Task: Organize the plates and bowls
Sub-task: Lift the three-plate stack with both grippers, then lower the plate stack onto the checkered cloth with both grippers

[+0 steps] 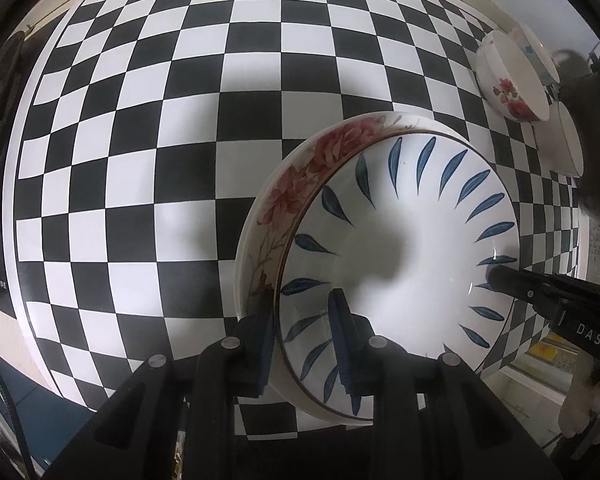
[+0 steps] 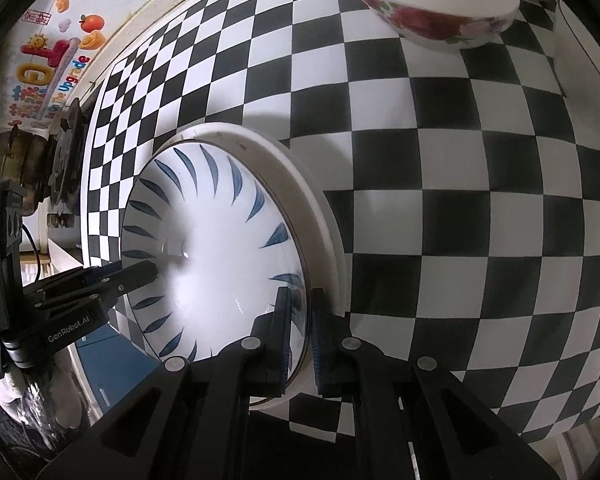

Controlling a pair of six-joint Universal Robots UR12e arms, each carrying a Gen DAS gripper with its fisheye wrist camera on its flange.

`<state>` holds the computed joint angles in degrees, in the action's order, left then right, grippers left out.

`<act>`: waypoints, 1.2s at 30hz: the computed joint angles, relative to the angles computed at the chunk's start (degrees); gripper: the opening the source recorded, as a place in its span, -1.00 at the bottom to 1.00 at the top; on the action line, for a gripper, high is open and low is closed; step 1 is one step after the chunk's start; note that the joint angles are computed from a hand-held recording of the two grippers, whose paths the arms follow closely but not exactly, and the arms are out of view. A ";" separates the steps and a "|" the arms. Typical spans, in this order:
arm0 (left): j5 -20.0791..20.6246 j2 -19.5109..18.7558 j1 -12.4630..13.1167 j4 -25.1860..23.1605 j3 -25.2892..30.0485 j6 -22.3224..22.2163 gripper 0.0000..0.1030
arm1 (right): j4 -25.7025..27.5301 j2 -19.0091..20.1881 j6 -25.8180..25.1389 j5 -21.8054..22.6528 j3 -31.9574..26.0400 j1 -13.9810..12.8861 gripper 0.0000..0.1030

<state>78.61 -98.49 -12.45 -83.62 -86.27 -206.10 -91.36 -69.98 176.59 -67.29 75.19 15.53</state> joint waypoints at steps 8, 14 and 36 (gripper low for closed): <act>-0.93 0.01 0.35 -1.12 0.16 -0.46 -0.53 | 0.94 0.28 0.22 -0.08 -0.52 -0.01 -0.75; -0.66 -0.05 0.11 -1.94 0.44 -1.22 -0.53 | 2.88 0.85 1.09 -0.55 -1.71 0.15 -0.70; 4.33 0.81 -2.50 -4.00 3.60 -3.38 -0.53 | 0.67 -0.48 1.23 -8.64 -4.05 2.86 -0.31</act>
